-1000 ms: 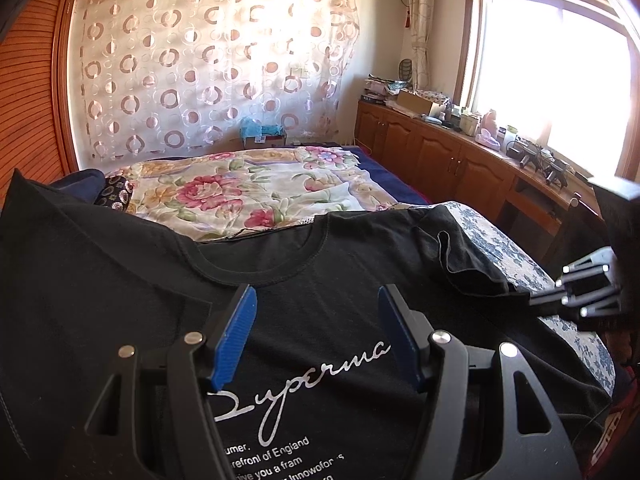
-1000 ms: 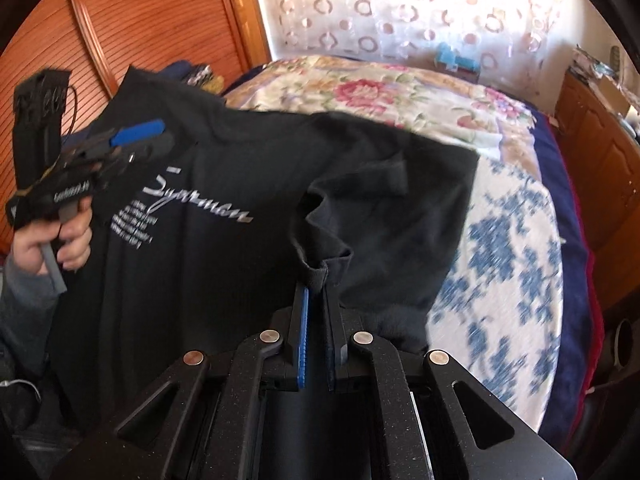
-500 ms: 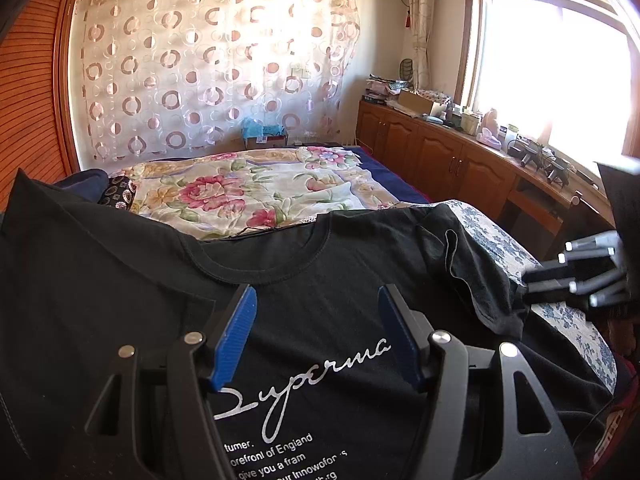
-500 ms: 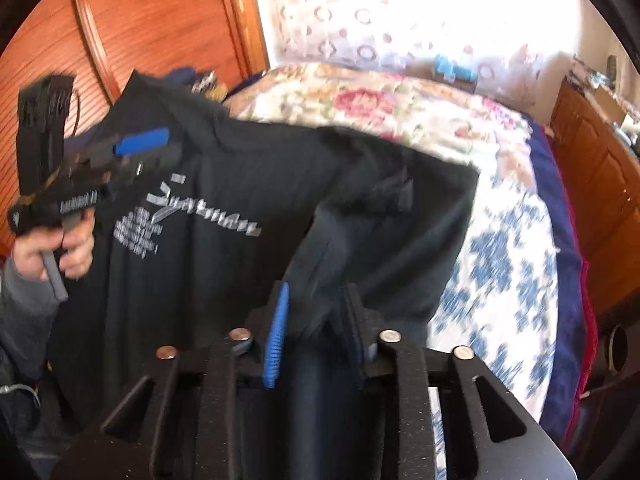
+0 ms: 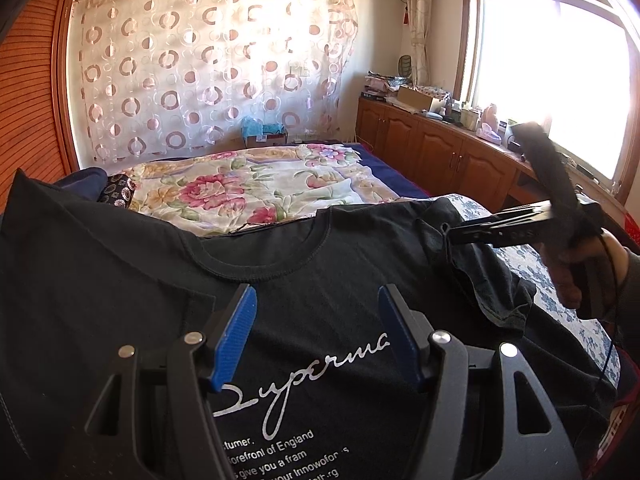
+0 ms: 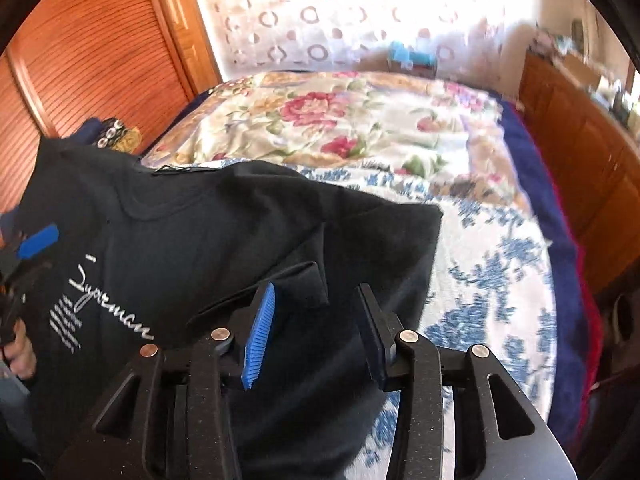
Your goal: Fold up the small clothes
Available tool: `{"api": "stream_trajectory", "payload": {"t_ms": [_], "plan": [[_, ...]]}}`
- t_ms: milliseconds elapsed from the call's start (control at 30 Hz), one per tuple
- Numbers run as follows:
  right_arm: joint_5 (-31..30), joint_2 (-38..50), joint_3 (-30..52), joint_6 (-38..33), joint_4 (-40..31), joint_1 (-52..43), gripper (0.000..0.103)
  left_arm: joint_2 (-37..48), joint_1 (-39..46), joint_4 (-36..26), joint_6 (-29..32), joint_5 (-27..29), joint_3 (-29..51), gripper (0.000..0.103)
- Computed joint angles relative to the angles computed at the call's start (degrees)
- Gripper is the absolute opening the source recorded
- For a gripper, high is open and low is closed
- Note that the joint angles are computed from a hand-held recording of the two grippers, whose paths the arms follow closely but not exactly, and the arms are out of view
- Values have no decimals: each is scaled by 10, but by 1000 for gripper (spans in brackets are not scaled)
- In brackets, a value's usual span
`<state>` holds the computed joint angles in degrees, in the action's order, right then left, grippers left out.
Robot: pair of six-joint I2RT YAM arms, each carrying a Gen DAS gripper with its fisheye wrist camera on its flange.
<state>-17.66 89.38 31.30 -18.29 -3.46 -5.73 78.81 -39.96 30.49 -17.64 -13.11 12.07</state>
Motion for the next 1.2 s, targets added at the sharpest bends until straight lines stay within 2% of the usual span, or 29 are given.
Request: {"api": "stream_trajectory", "payload": {"t_ms": [133,200,267,300,567,633,700,733,1033,1200], "plan": [[-17,37,24,1,-10,9,38,2,-1,7,1,1,-3,64],[-10,45,30,-3,-12,25,18,5,-1,11,2,2,-4,64],[0,43,29,-10,-10,44,6,6,-2,10,1,1,-3,64],[3,43,28,-13,-9,52,4,7,-2,10,1,0,-3,64],[-5,14,48,4,6,123,3,16,4,13,-1,0,-1,64],[26,13,50,14,24,146,7,15,8,17,0,2,-7,64],[54,31,64,21,26,159,41,14,11,19,0,3,-9,64],[56,34,63,22,29,157,47,12,13,20,0,4,-11,64],[67,-3,-14,-28,54,62,57,32,18,21,-6,3,-2,64],[64,26,-23,-53,79,-12,59,43,21,18,-5,12,9,64]]}}
